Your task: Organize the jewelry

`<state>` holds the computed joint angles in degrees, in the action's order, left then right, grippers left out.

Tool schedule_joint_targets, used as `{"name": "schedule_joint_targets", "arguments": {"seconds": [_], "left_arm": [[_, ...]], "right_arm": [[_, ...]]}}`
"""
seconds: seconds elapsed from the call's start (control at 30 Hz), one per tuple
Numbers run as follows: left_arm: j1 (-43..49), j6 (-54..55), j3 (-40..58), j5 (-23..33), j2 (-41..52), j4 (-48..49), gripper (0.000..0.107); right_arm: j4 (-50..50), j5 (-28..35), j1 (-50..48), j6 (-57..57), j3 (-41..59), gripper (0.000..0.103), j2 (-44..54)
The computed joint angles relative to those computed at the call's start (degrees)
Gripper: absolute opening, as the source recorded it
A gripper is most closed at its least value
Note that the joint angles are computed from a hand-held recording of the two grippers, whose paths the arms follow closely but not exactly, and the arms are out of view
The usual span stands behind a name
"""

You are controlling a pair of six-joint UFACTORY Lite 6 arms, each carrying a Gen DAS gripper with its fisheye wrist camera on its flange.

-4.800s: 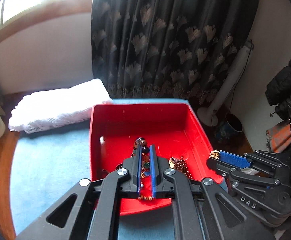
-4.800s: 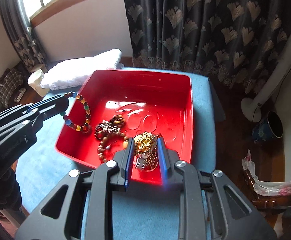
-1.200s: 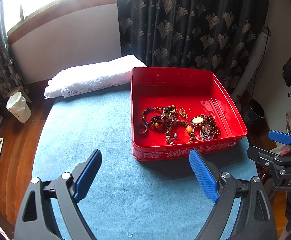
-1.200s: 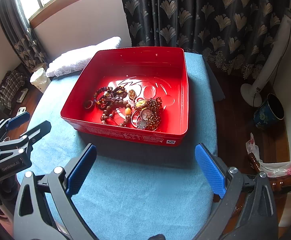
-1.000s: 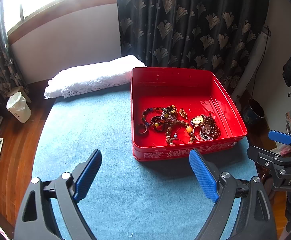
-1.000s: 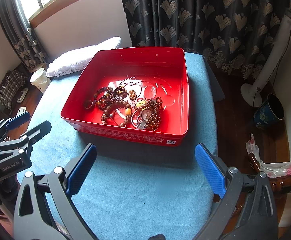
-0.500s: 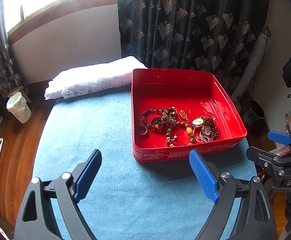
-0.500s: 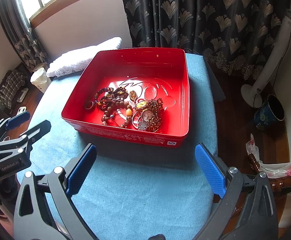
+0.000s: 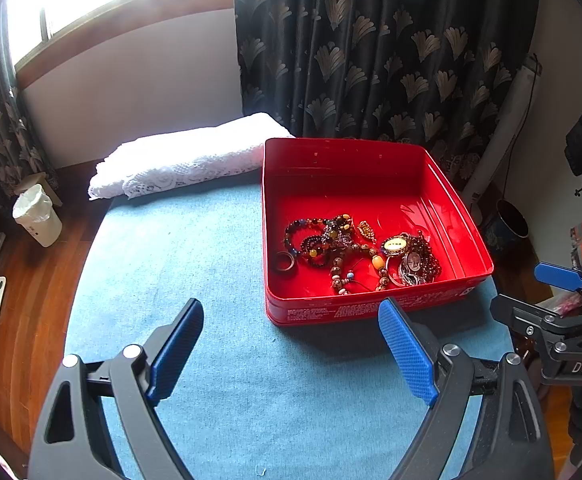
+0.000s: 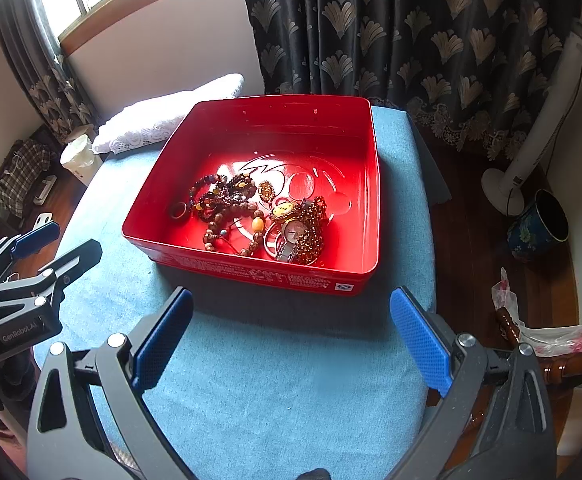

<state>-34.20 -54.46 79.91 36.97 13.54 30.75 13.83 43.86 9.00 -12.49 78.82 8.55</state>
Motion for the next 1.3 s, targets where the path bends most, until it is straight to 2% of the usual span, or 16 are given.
{"name": "schedule_joint_targets", "arguments": {"seconds": [1.3], "left_arm": [[-0.1, -0.9, 0.4, 0.4, 0.4, 0.1, 0.088]], "right_arm": [[-0.3, 0.0, 0.2, 0.4, 0.5, 0.096, 0.6]]}}
